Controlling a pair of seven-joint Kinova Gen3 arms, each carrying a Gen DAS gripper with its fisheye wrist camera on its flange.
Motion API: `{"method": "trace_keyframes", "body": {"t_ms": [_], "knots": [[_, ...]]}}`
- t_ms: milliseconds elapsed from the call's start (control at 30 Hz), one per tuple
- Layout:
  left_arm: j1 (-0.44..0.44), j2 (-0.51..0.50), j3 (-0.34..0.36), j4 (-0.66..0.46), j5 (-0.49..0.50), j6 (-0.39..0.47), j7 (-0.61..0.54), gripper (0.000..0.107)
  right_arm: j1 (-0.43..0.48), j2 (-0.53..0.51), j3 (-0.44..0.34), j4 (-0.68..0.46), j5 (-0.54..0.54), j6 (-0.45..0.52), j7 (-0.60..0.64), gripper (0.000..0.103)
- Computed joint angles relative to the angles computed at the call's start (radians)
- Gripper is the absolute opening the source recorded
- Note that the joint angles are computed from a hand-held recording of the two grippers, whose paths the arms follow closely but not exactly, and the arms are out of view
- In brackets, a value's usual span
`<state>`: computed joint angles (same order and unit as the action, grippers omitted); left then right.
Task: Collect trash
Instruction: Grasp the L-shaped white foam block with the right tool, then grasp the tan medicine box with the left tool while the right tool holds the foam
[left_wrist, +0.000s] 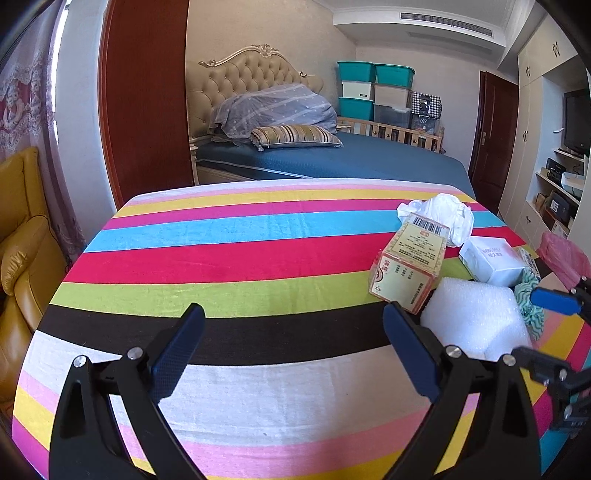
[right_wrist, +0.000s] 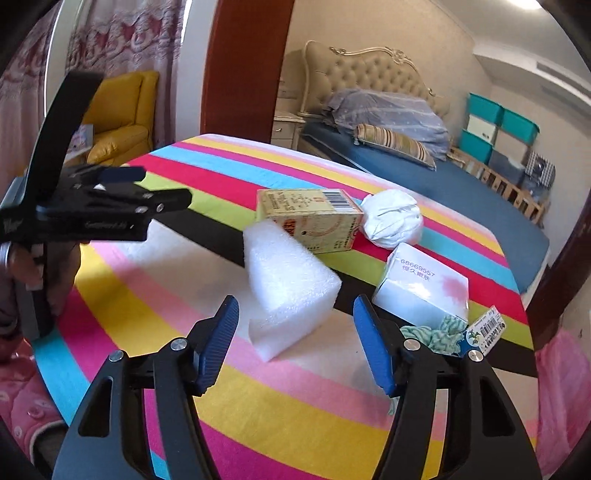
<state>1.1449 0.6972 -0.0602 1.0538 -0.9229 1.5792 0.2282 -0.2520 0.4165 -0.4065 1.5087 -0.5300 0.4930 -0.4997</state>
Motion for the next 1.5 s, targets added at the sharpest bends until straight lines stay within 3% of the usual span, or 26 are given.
{"method": "trace_keyframes", "body": {"t_ms": [100,267,300,433,600,833,933,1000,1233,1500], "knots": [[-0.003,-0.001,0.002,0.000,0.004,-0.004,-0.006,0.094,-0.014,0.023,0.011,-0.043,0.014,0.040,-0.012,0.078],[-0.001,0.000,-0.001,0.002,0.000,-0.006,0.001,0.094,-0.108,0.076,0.079,-0.137,0.093,0.092,-0.108,0.079],[-0.002,-0.001,-0.001,0.003,0.000,-0.008,0.002,0.094,-0.123,0.085,0.089,-0.151,0.113,0.098,-0.127,0.077],[-0.003,-0.003,0.000,0.009,0.001,-0.012,0.009,0.094,-0.138,0.098,0.088,-0.168,0.164,0.121,-0.152,0.051],[-0.024,-0.009,0.009,0.012,0.035,-0.027,0.004,0.093,-0.070,0.040,0.026,-0.055,0.116,0.017,-0.091,0.049],[0.015,0.059,-0.016,-0.091,-0.016,0.053,-0.098,0.089,0.100,-0.044,-0.057,0.092,-0.031,-0.103,-0.016,0.049],[0.039,0.084,-0.033,-0.124,-0.048,0.053,-0.162,0.091,0.160,-0.065,-0.065,0.126,-0.088,-0.139,0.002,0.049],[0.047,0.103,-0.043,-0.156,-0.056,0.053,-0.200,0.099,0.178,-0.073,-0.056,0.143,-0.109,-0.169,-0.006,0.049],[0.025,0.123,-0.057,-0.213,-0.031,-0.033,-0.318,0.098,0.261,-0.043,-0.057,0.134,-0.174,-0.171,-0.030,0.049],[-0.111,0.026,-0.024,-0.089,0.104,-0.268,-0.331,0.098,0.283,-0.018,-0.061,0.137,-0.156,-0.212,-0.121,0.049]]}}
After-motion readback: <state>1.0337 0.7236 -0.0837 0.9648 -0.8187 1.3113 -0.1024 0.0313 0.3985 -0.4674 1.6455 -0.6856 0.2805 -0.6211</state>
